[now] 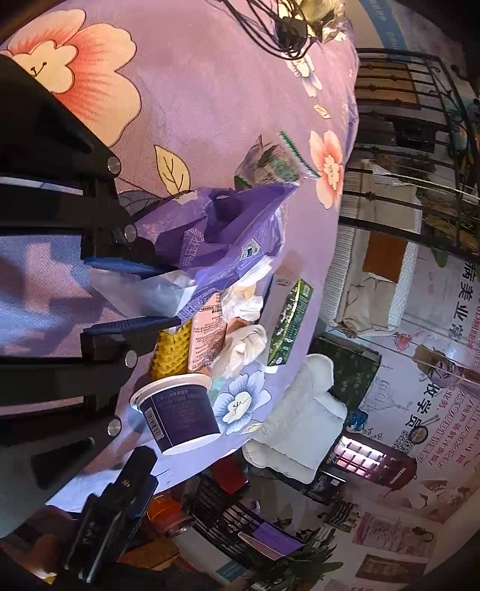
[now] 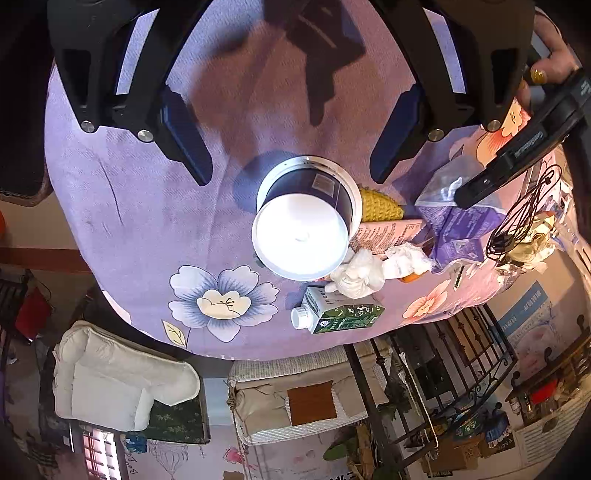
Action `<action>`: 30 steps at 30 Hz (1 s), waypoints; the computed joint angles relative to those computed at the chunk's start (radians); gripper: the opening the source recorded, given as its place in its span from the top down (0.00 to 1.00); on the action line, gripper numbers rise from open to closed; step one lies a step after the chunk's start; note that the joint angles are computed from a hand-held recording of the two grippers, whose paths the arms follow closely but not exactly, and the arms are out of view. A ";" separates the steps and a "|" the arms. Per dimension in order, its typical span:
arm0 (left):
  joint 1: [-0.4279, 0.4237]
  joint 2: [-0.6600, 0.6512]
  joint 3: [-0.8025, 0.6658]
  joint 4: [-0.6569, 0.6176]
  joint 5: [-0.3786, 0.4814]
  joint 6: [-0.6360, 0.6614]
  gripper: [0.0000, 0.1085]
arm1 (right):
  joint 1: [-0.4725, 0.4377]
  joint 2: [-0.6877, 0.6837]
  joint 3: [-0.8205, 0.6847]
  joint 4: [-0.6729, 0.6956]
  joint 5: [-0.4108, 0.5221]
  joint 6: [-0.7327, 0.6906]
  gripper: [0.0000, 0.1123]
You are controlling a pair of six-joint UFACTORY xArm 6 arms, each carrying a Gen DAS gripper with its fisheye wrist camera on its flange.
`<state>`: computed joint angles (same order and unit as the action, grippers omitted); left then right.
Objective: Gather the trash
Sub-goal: 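Grasp the blue-and-white paper cup with the right gripper while the left grasps the purple bag, then carry the paper cup over the bin and open the right gripper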
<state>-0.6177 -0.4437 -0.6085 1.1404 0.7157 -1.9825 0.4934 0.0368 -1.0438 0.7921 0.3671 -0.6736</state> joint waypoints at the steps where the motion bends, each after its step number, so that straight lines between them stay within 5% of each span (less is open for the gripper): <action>1: -0.029 -0.015 0.004 0.016 0.042 -0.006 0.80 | 0.000 0.015 -0.018 -0.004 0.006 0.012 0.23; 6: -0.099 -0.053 0.012 0.041 0.133 0.000 0.80 | -0.002 0.104 -0.119 -0.031 0.053 0.083 0.23; 13: -0.099 -0.069 0.030 0.037 0.122 0.012 0.80 | 0.001 0.183 -0.208 -0.087 0.101 0.156 0.23; 17: -0.108 -0.064 0.027 0.024 0.128 0.017 0.81 | 0.001 0.199 -0.222 -0.088 0.124 0.155 0.34; 30: -0.181 -0.047 -0.007 0.038 0.190 0.030 0.80 | 0.006 0.047 -0.074 0.029 0.040 -0.001 0.37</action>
<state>-0.7986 -0.4909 -0.6155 1.1787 0.9056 -1.9523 0.4993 0.0841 -1.1176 0.8212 0.4073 -0.6749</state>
